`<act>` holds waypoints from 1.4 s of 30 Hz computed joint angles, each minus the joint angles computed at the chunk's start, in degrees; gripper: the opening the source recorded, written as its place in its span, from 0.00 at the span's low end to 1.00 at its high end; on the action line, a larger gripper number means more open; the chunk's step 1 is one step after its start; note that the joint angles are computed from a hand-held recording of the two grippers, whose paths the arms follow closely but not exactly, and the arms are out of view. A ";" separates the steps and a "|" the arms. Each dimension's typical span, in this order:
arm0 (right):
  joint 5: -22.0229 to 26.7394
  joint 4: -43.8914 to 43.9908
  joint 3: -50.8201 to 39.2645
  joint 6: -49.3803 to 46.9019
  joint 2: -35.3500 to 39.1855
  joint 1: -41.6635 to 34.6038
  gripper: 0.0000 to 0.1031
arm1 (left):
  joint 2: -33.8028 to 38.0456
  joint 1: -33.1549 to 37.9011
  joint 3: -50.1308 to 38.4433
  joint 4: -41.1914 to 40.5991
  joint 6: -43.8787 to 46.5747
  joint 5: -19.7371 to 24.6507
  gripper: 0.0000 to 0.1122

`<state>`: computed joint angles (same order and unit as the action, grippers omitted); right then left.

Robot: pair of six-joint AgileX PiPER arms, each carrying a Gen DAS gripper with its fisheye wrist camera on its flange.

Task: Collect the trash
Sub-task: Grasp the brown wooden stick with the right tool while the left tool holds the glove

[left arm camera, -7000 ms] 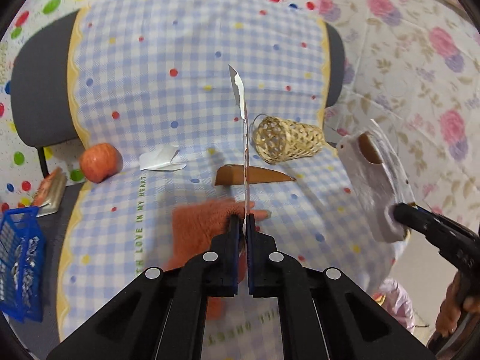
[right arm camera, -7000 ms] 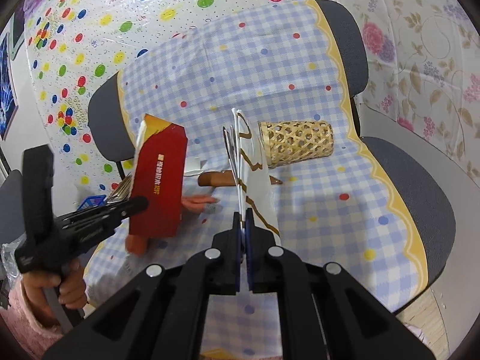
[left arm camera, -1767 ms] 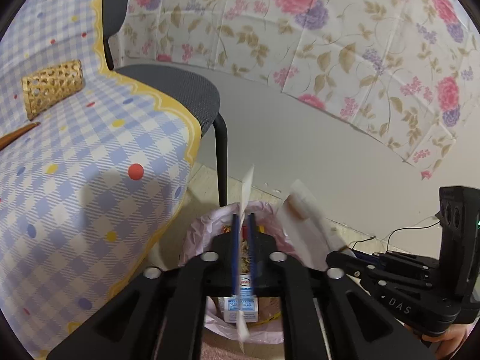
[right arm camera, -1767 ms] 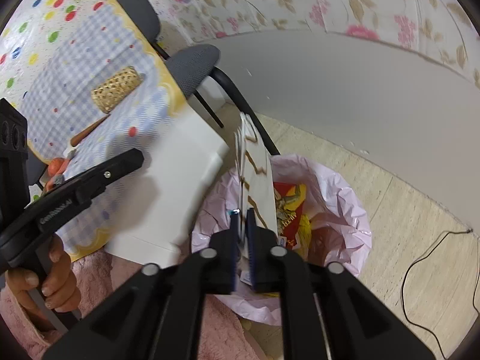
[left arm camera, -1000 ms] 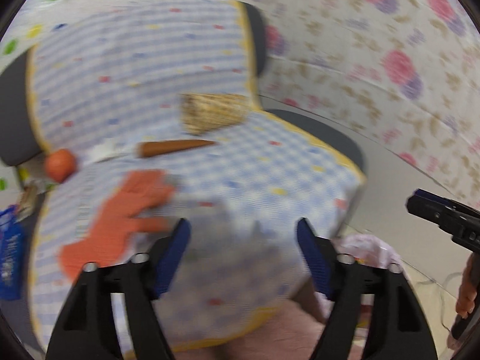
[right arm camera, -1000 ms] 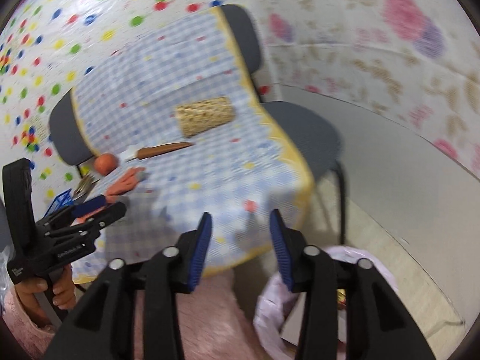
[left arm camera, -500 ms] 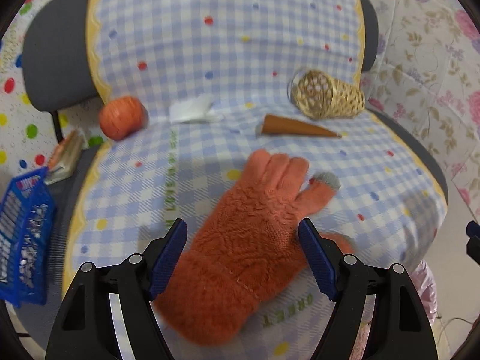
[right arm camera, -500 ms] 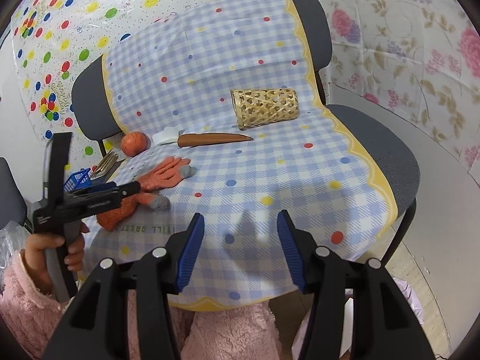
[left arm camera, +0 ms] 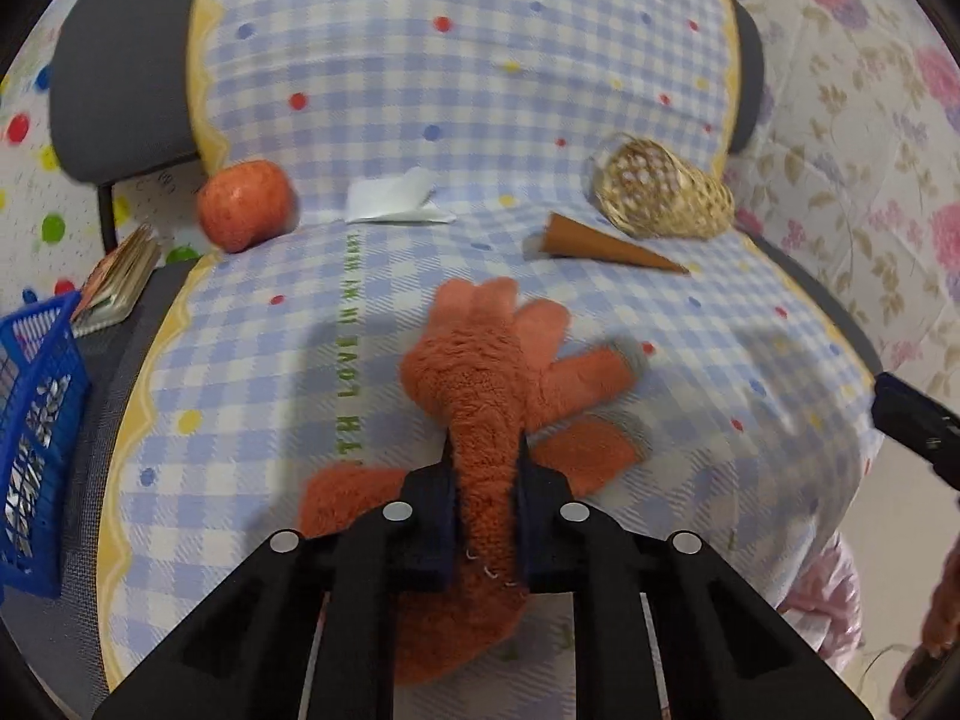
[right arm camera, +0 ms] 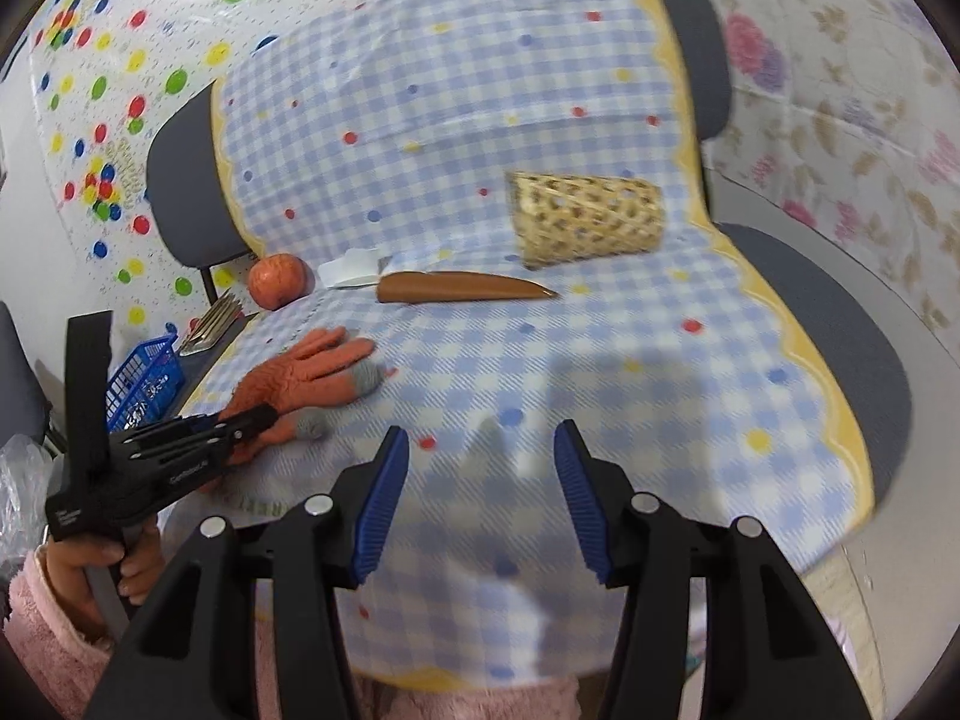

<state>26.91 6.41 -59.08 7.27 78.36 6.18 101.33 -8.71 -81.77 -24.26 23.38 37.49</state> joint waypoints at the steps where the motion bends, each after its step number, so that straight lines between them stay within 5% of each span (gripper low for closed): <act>1: 0.06 -0.39 -1.37 -0.15 1.33 0.32 0.49 | -0.01 0.95 -0.57 -0.55 -0.38 0.08 0.13; 3: 1.14 0.38 -6.61 -3.16 6.04 0.61 0.50 | -0.13 2.11 -1.69 -1.13 -0.42 -0.16 0.13; 6: 3.56 -0.33 -15.34 -5.88 13.49 1.31 0.66 | -0.30 3.29 -4.43 1.27 -2.55 -0.90 0.13; 17: 16.67 -14.06 -47.56 -9.38 38.75 6.34 0.68 | 5.51 4.58 -15.72 6.93 -7.27 0.86 0.13; 23: 22.40 -17.93 -59.65 -11.63 47.44 7.45 0.53 | 6.65 4.89 -16.17 5.66 -6.77 1.50 0.13; 26: 23.52 -19.13 -62.37 -11.05 49.03 7.75 0.31 | 6.08 5.15 -15.36 4.88 -6.41 1.47 0.13; 28: 21.50 -18.04 -59.44 -9.95 46.74 7.47 0.01 | 5.15 5.38 -14.24 4.10 -5.60 1.19 0.13; 33: 12.89 -7.97 -44.25 -11.21 33.45 5.48 0.01 | 0.65 6.69 -8.62 -1.29 -0.66 0.15 0.13; 35: 13.54 -5.89 -42.06 -12.91 30.86 5.09 0.02 | -0.48 6.82 -6.81 -1.67 -0.33 -0.39 0.13; 36: 13.84 -5.06 -41.44 -13.56 30.32 4.66 0.11 | -0.94 6.77 -5.96 -1.38 -0.50 -0.80 0.13; 37: 13.46 -6.27 -41.01 -12.95 30.29 4.58 0.38 | -1.11 6.59 -5.62 -0.68 -1.12 -1.06 0.13; 39: 11.99 -7.06 -40.02 -12.80 30.48 4.26 0.59 | -1.30 6.34 -4.98 0.80 -2.70 -1.63 0.13; 42: 13.47 -5.82 -43.18 -13.85 33.82 3.61 0.59 | -0.64 6.22 -5.33 2.36 -3.86 -2.05 0.13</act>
<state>40.38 0.58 -102.27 -6.58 112.18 9.80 100.69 -2.49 -87.09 -21.90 19.52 35.44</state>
